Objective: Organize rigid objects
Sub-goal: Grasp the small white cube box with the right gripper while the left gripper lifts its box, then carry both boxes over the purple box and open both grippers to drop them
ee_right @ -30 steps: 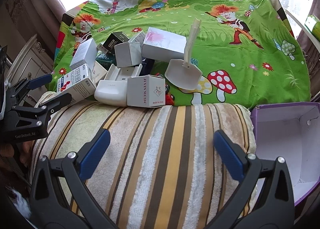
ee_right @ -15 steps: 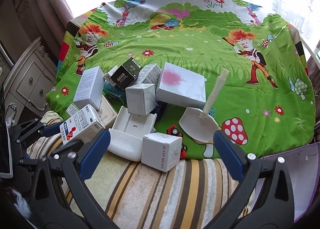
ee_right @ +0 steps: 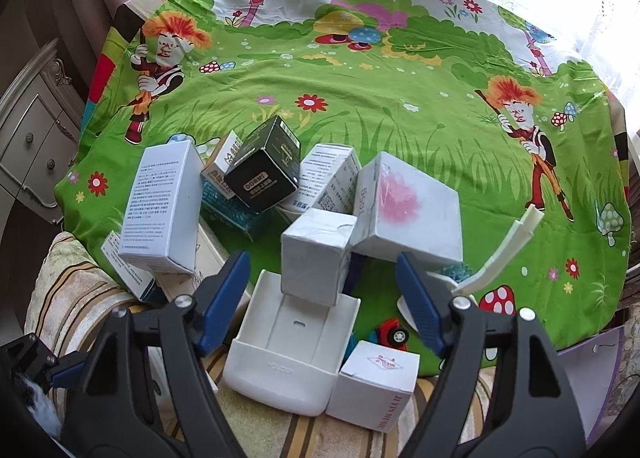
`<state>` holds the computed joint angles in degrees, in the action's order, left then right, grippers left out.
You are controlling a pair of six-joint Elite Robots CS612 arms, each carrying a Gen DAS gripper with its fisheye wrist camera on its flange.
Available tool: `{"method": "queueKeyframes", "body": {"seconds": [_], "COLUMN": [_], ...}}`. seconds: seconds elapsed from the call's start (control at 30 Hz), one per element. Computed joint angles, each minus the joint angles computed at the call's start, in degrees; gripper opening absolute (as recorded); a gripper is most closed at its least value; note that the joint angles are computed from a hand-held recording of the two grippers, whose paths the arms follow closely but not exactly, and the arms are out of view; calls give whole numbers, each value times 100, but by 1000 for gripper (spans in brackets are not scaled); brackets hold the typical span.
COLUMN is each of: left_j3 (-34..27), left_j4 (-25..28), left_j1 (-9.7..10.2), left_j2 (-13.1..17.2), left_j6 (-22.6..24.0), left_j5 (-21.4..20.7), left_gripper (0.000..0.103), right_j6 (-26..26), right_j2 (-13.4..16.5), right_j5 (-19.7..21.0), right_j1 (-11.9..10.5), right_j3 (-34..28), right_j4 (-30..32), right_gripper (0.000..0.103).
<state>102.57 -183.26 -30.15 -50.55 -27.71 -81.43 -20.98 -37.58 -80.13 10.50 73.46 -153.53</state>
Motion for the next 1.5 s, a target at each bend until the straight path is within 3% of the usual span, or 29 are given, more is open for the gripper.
{"method": "queueKeyframes", "body": {"seconds": [0.03, 0.1, 0.13, 0.57, 0.77, 1.23, 1.5], "left_j3": [0, 10, 16, 6, -61, -757, -1284], "left_j4": [-5, -32, -45, -42, -49, 422, 869], "left_j1": [5, 12, 14, -39, -119, -446, -622], "left_j2": [4, 5, 5, -30, -42, 155, 372], "left_j6": [-10, -33, -39, 9, 165, 986, 1356], "left_j5": [-15, -36, -42, 131, 115, -329, -721], "left_gripper": [45, 45, 45, 45, 45, 45, 45], "right_j6": [-6, 8, 24, 202, 314, 855, 1224], "right_j2": [25, 64, 71, -384, -647, -1020, -1138], "right_j5": [-59, 10, 107, 1158, 1394, 1468, 1006], "right_j1": [14, 3, -13, -356, -613, -1369, -1740], "right_j3": [-29, -103, -111, 693, 1162, 2019, 2407], "right_j4": [-4, 165, 206, -623, -869, -1462, -1958], "right_gripper": [68, 44, 42, 41, 41, 41, 41]}}
